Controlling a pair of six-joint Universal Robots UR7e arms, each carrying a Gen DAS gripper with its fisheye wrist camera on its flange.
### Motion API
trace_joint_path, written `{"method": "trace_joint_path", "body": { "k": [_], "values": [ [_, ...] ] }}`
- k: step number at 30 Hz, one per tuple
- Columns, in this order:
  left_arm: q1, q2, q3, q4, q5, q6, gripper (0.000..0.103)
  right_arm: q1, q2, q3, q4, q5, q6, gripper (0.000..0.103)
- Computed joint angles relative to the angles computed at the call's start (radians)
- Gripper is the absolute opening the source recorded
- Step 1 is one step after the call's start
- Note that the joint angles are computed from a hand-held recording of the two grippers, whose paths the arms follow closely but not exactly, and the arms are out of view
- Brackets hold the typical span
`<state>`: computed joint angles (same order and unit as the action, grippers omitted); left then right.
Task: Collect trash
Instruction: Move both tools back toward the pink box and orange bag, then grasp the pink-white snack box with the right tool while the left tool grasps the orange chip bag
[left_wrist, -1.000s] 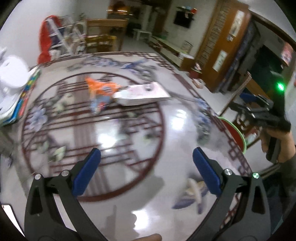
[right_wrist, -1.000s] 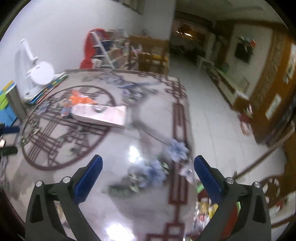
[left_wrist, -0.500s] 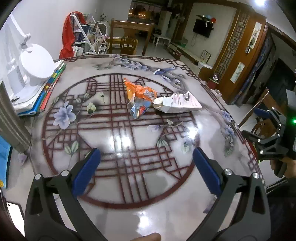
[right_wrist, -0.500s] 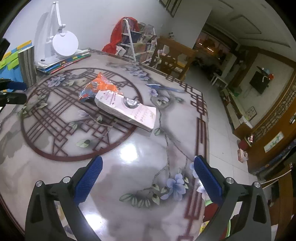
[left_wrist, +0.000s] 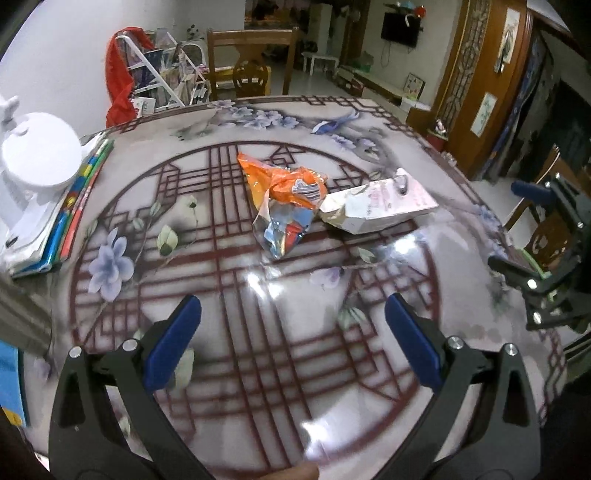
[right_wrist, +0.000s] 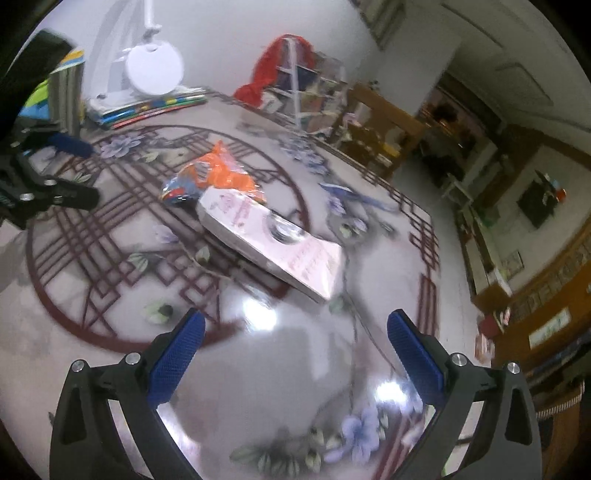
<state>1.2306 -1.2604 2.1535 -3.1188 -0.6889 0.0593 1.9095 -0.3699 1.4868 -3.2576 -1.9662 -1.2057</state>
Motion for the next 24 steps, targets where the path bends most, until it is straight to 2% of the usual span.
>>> {"method": "trace_joint_path", "body": {
  "k": [6,9,15,24],
  "values": [
    [0.059,0.068,-0.104,0.016,-0.029,0.048,0.097,-0.002,0.096,-0.099,-0.031,-0.003,-0.185,0.096],
    [0.079,0.097,-0.144,0.026,-0.039,0.074,0.097,-0.01,0.136,-0.155,-0.032,0.0,-0.236,0.096],
    [0.105,0.154,-0.207,0.03,-0.032,0.126,0.097,-0.025,0.193,-0.263,0.034,0.009,-0.256,0.096],
    [0.144,0.19,-0.267,0.042,-0.053,0.148,0.097,-0.033,0.247,-0.377,0.136,0.037,-0.237,0.096]
  ]
}}
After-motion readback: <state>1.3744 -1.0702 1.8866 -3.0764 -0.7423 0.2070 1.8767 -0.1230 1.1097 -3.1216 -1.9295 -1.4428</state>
